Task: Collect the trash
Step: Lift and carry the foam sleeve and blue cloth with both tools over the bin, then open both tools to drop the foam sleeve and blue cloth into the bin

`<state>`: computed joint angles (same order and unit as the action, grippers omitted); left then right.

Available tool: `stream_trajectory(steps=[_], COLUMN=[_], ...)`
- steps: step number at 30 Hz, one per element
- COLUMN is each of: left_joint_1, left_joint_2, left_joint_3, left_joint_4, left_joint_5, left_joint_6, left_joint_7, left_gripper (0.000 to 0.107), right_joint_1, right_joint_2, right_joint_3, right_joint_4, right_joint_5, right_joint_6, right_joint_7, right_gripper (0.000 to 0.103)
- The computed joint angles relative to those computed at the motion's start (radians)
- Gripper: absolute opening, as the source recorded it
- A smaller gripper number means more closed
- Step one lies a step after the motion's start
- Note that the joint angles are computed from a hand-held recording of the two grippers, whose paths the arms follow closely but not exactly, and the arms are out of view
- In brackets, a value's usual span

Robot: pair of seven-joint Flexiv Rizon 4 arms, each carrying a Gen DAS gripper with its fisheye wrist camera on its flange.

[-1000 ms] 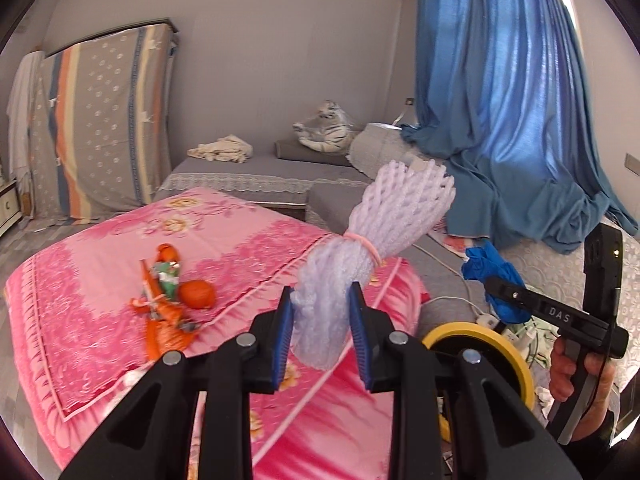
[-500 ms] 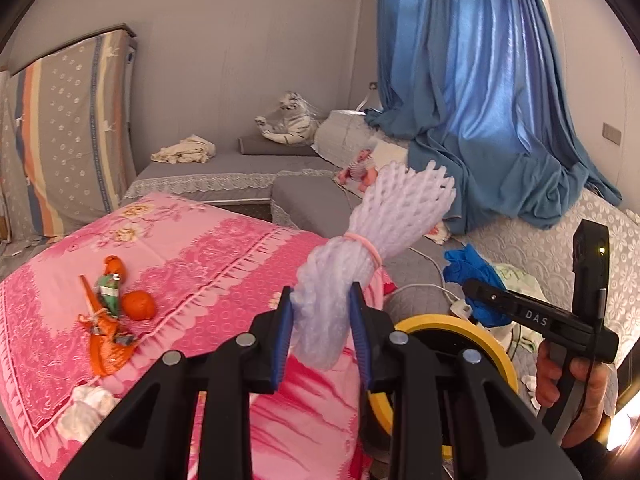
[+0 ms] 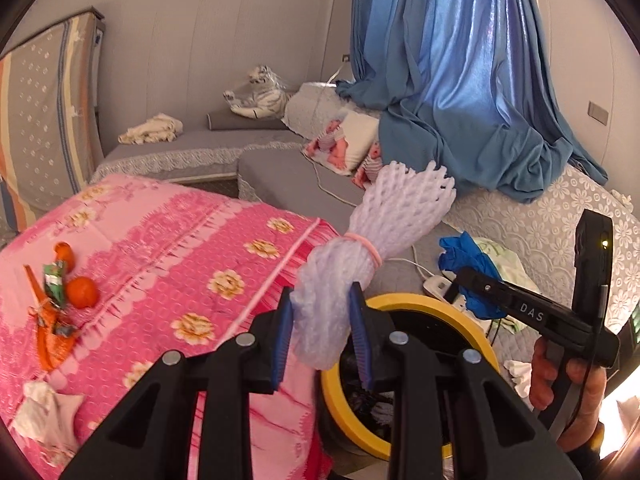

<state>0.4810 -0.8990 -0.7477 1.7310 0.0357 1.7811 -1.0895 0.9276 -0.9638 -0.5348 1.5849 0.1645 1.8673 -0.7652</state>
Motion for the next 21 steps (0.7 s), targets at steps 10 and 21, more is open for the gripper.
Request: stream_trajectory(steps=[10,21], left_joint_1=[-0.057,-0.190], left_joint_2=[-0.060,-0.096], left_joint_3=[0.010,0.105], left_joint_4=[-0.067,-0.161], left_joint_5=[-0.056,-0.215], left_joint_6=[-0.091,-0.221], left_joint_7=[0.062,0.169], left_gripper=[0.026,0.027], right_joint_1=[-0.001,-0.029], right_joint_2=[-0.013,-0.012], right_joint_3=[-0.008,0.005], right_joint_4=[0.022,0.051], right_joint_5=[0.002,-0.055], right_joint_6=[-0.031,-0.081], right_joint_7=[0.047,0.161], right_gripper=[0.023,0.023])
